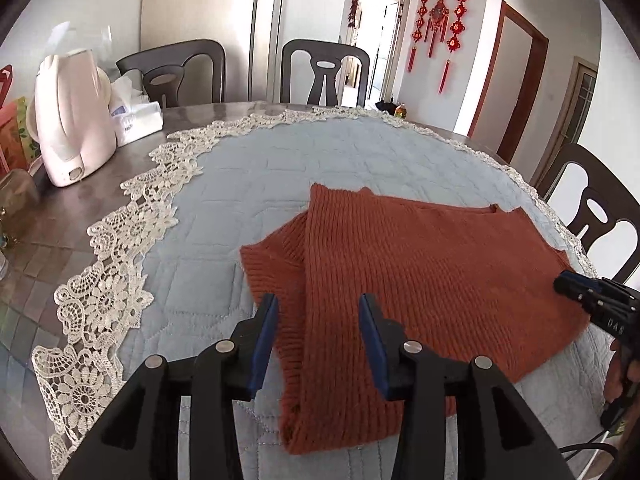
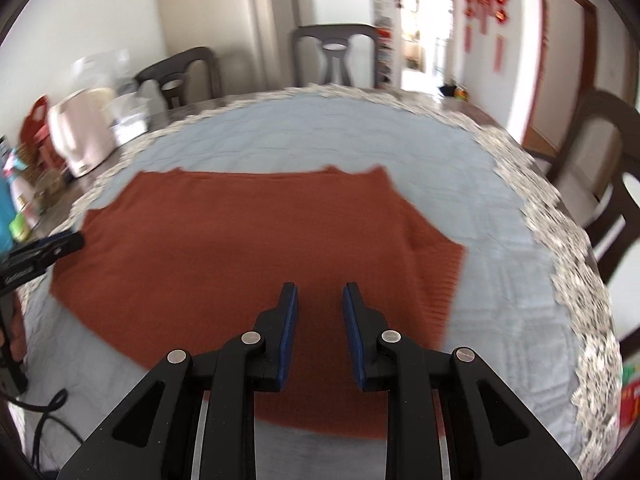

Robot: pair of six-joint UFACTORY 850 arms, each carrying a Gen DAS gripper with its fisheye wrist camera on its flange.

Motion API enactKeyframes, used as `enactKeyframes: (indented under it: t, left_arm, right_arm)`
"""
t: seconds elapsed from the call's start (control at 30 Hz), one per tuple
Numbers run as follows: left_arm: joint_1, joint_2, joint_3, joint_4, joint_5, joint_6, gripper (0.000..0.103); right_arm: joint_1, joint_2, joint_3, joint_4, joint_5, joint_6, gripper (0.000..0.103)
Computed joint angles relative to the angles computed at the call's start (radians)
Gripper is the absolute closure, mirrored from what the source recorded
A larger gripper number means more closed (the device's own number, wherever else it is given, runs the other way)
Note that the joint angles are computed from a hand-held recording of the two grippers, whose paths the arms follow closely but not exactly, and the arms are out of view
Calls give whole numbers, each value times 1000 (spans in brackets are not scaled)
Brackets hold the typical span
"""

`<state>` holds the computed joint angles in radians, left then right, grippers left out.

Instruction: Fold small clothes

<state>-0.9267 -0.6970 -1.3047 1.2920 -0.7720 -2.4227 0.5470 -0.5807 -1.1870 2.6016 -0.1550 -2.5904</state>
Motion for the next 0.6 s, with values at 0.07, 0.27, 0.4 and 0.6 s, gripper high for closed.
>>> enactKeyframes:
  t: [0.07,0.27,0.4,0.6]
  left_arm:
    - [1,-1,2,-6,5,-1,59]
    - [-6,10,15,-3,-12,-19,58]
    - [-7,19,30,6,-21,-46,54]
    - [10,54,96,116,38,-216,47]
  right_arm:
    - [-14,10,11,-47,-15,65,79]
    - [-13,35,39,-26,-39,42,79]
    - [1,40,41,-153,-68,137,79]
    - [33,15,2,-385,-97,321,79]
